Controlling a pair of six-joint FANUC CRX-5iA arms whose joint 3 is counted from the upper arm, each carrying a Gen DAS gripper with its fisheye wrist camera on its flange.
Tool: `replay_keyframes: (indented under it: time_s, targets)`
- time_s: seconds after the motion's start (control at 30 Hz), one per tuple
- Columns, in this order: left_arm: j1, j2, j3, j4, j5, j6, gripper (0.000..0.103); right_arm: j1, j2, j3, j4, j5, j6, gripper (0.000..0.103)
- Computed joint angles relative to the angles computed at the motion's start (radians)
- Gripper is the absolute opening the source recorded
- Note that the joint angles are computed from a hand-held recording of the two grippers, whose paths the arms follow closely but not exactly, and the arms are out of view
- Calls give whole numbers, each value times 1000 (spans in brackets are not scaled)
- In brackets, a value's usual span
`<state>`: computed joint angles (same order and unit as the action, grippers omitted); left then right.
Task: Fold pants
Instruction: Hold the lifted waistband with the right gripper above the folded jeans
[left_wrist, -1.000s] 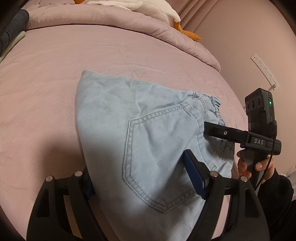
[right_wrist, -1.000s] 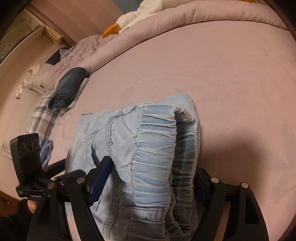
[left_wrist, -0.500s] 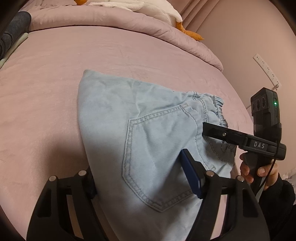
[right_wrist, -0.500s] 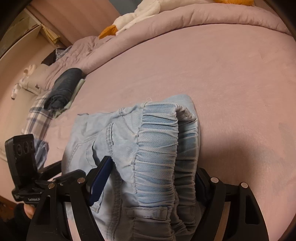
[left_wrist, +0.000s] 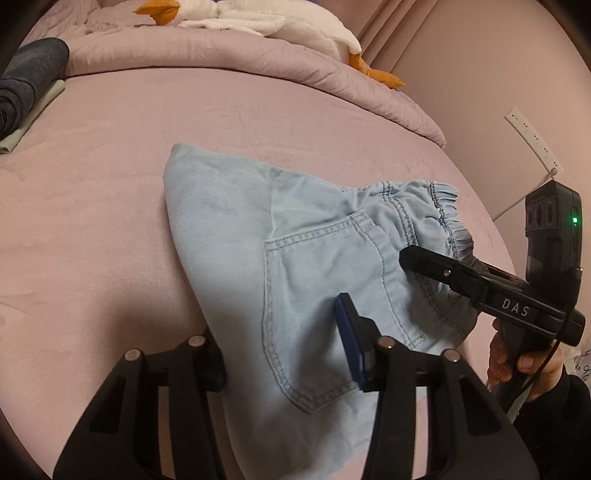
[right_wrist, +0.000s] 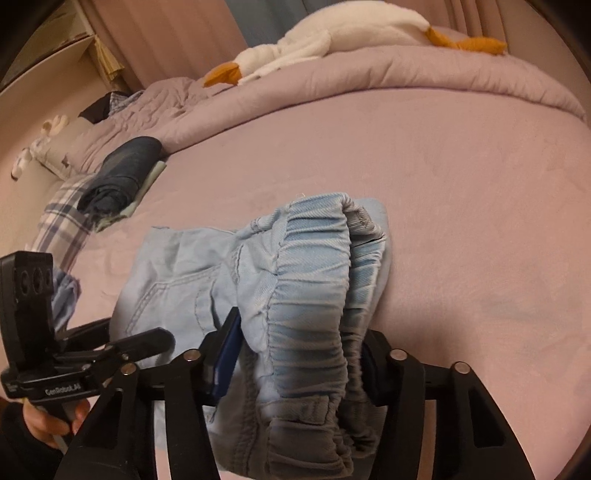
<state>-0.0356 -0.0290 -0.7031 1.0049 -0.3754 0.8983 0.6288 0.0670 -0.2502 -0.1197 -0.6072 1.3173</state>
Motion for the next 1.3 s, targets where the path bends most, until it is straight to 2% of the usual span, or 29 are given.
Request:
replay_keyframes:
  time_s: [0.13,0.27,0.4,0.87,1.3]
  targets:
    - [-4,-18,-8,-7,11,13,40,31,-31,-47,85,41,-78,50]
    - [-11,-45,-26,7,24,12,40,56,-58,-87,150,72,-139,47]
    - [-10,-81,-39,-26,32,35,40,72,-87,-117,189,92,-173,46]
    - [10,-181,-74,-146,38,153,40,126,-157,-181,259,132,-230,45]
    - [57,-290,-99,-308,-8,317,40,184,-168,-199,308,159,-273,44]
